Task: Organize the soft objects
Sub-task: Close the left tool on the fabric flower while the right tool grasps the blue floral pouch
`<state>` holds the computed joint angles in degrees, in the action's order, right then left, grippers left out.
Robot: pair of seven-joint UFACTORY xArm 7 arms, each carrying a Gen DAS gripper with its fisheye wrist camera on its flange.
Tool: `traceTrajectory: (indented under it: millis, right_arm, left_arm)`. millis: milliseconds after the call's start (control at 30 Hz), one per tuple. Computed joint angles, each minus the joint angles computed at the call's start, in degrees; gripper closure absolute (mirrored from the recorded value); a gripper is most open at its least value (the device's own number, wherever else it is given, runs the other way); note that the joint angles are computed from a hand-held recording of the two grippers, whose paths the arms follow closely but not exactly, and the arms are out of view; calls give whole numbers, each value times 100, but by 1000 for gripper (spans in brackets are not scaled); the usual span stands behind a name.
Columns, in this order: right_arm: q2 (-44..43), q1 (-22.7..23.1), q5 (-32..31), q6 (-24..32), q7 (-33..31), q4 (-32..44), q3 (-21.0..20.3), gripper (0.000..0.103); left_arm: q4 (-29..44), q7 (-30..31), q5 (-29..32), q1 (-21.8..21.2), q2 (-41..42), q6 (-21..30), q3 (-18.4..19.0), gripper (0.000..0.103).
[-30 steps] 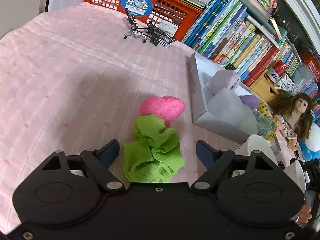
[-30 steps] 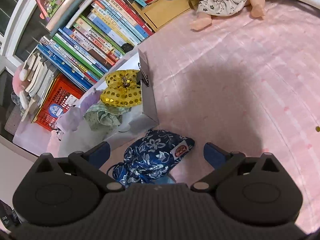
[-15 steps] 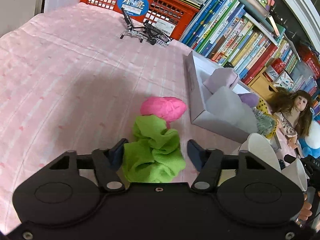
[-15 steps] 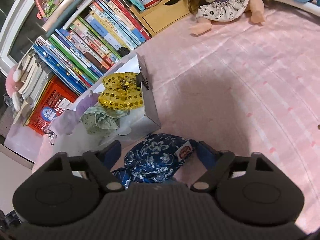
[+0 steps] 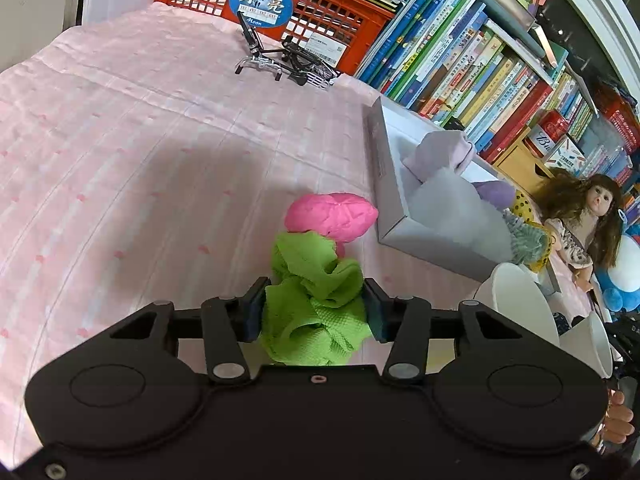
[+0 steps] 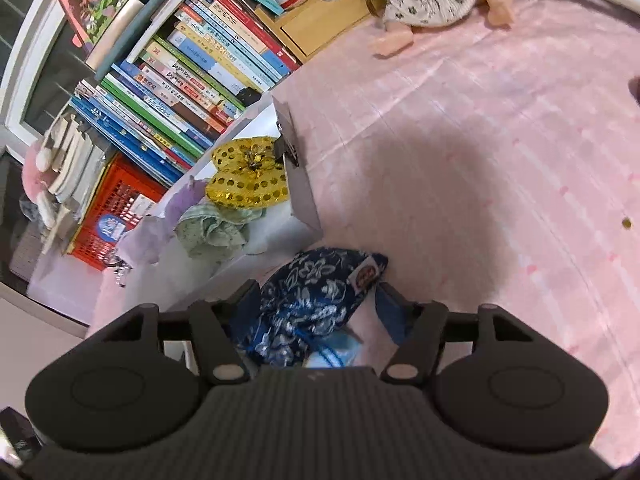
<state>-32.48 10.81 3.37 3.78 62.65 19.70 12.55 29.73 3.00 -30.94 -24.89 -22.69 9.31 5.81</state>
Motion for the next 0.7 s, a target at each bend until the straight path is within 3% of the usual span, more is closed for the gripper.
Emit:
traceTrajectory:
  millis: [133, 300, 433, 700]
  right_arm:
    - [212, 400, 256, -295, -79, -18, -359, 36]
    - [430, -169, 152, -419, 215, 109, 192, 36]
    - [466, -662, -101, -277, 454, 219, 632, 47]
    - [331, -797, -510, -42, 623, 261, 725, 62]
  left_arm:
    - [14, 33, -20, -41, 20, -5, 31, 57]
    - [169, 115, -117, -115, 188, 4, 45, 57]
    - [294, 236, -251, -165, 329, -11, 26, 59]
    - [437, 274, -252, -9, 421, 23, -183, 64]
